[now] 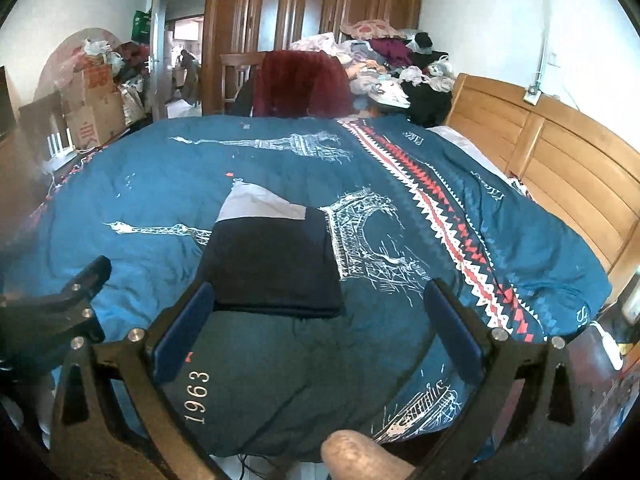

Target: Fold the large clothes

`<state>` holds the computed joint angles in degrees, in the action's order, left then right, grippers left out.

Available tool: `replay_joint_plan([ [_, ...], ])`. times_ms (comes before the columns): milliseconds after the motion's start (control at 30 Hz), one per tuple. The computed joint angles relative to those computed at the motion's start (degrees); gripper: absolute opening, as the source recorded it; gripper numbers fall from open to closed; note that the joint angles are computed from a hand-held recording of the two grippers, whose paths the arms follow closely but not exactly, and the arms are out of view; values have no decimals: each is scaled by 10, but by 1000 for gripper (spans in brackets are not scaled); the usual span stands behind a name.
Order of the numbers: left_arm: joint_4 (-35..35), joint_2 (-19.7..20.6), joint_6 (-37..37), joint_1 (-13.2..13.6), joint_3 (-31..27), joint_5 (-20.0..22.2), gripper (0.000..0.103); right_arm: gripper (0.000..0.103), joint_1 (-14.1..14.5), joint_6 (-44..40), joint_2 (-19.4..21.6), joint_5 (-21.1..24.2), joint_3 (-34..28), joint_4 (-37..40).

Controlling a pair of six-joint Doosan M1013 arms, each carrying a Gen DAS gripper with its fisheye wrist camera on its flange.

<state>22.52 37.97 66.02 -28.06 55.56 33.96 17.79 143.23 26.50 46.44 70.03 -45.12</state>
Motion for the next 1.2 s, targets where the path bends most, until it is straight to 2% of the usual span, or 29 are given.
replay_joint_plan([
  [367, -36, -4, 20, 8, -1, -3, 103, 103, 5, -22, 11, 13, -20, 21],
  [967, -113, -6, 65, 14, -6, -8, 103, 103, 11, -11, 11, 16, -23, 9],
  [1067, -146, -10, 93, 17, -1, -19, 103, 103, 11, -6, 9, 16, -22, 3],
  [1133, -207, -14, 135, 21, 5, -34, 103, 103, 14, 11, 5, 14, -15, -14],
  [1200, -274, -21, 181, 27, 19, -54, 103, 103, 20, 56, -4, 7, 1, -67],
])
